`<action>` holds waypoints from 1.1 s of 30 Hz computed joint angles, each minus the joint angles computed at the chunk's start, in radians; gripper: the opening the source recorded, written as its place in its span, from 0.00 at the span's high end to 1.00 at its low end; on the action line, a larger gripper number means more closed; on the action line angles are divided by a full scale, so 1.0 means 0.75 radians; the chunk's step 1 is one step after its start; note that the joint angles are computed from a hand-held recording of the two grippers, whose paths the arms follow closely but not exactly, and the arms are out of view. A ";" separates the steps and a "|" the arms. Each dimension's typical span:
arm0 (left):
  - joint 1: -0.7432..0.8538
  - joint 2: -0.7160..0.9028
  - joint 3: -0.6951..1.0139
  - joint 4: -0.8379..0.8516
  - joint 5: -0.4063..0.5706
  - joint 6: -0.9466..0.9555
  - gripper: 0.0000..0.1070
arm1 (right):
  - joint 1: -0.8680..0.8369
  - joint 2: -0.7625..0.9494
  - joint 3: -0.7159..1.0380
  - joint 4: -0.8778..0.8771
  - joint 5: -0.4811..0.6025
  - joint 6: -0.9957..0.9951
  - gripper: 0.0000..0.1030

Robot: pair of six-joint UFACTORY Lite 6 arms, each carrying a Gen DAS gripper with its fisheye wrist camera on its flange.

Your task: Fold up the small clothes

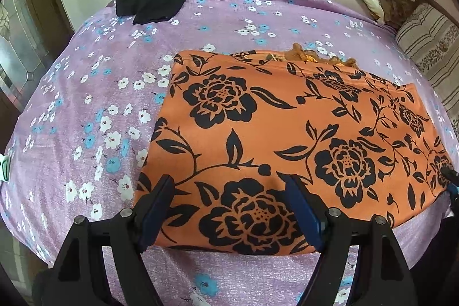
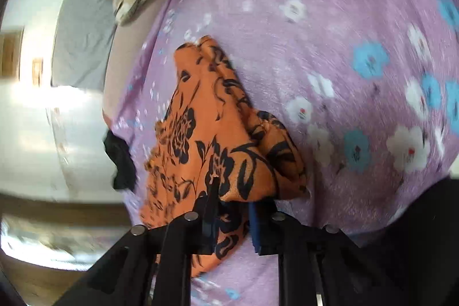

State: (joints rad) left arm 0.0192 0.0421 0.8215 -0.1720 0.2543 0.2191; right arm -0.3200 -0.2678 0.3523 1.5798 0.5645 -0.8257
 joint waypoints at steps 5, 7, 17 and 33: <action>0.008 -0.010 0.019 -0.117 -0.007 0.105 0.25 | 0.026 -0.193 0.135 -0.562 -0.086 0.436 0.86; -0.018 0.060 0.042 0.000 -0.008 -0.010 0.25 | 0.028 -0.027 0.216 -0.690 -0.029 0.552 0.80; -0.056 0.165 0.021 0.239 -0.093 -0.228 0.22 | -0.107 0.014 0.546 -0.990 0.065 0.512 0.15; -0.062 0.165 0.001 0.304 -0.123 -0.285 0.18 | 0.073 1.141 1.510 -1.067 0.037 0.470 0.86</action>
